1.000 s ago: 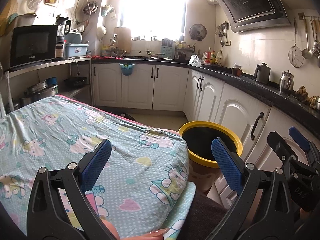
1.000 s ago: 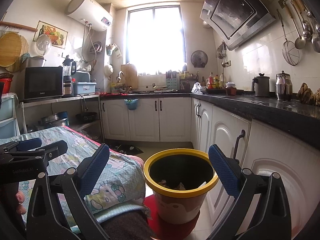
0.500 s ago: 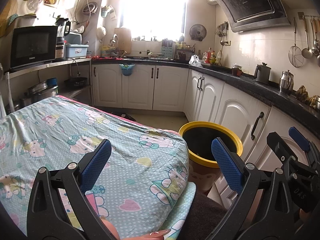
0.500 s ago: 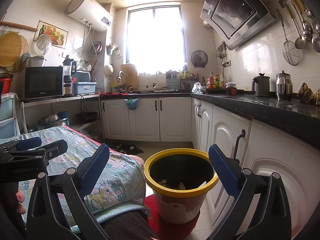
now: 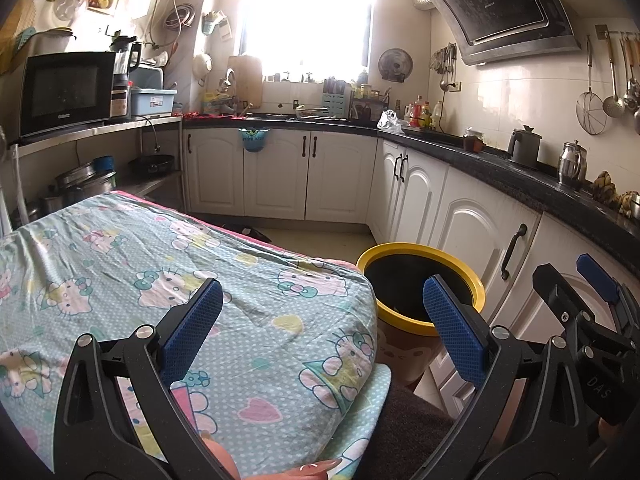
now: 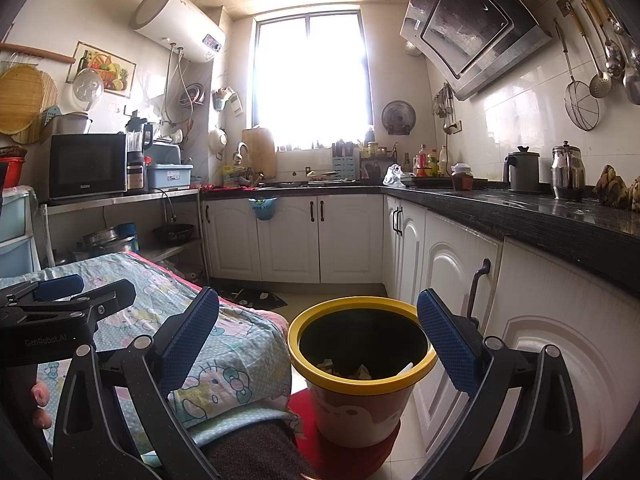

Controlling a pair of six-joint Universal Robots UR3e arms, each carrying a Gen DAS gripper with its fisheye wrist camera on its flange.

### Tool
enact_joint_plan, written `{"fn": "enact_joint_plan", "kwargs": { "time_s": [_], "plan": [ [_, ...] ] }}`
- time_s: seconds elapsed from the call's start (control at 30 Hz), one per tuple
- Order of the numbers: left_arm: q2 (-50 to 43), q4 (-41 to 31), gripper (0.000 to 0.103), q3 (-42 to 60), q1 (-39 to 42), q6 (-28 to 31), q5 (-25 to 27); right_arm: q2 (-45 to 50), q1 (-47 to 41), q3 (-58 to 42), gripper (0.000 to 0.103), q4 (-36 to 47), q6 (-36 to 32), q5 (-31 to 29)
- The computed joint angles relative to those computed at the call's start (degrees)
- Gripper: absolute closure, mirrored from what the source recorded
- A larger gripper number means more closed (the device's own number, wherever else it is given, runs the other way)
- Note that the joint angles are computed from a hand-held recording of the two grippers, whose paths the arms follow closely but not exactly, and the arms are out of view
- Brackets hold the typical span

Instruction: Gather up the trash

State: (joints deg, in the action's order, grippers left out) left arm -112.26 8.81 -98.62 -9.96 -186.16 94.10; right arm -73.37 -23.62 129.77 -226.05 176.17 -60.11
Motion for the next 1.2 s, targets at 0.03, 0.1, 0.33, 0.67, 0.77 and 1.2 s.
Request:
{"fn": "enact_joint_plan", "kwargs": {
  "time_s": [0.03,0.1,0.33,0.67,0.77,1.2],
  "plan": [
    [0.1,-0.1,0.011,0.0,0.0,0.0,-0.1,0.0,0.1,0.0,0.006,0.1,0.0,-0.1],
    [0.1,-0.2,0.011,0.0,0.0,-0.1,0.0,-0.1,0.1,0.1,0.006,0.0,0.1,-0.2],
    [0.2,-0.7,0.011,0.2,0.0,0.0,0.0,-0.1,-0.1,0.0,0.006,0.2,0.0,0.1],
    [0.3,-2.4,0.011,0.3,0.4,0.6,-1.1,0.2,0.4,-0.4,0.006,2.0,0.1,-0.3],
    [2.2,-4.2,0.011,-1.1,2.4,-0.7,-4.5,-0.5,1.0,-2.3,0.006,8.2,-0.5,0.4],
    [39.1,-27.4,0.011,-30.4,45.2,-6.5,3.4,15.9,37.3,-48.2,0.006,56.9,-12.9,2.9]
  ]
}}
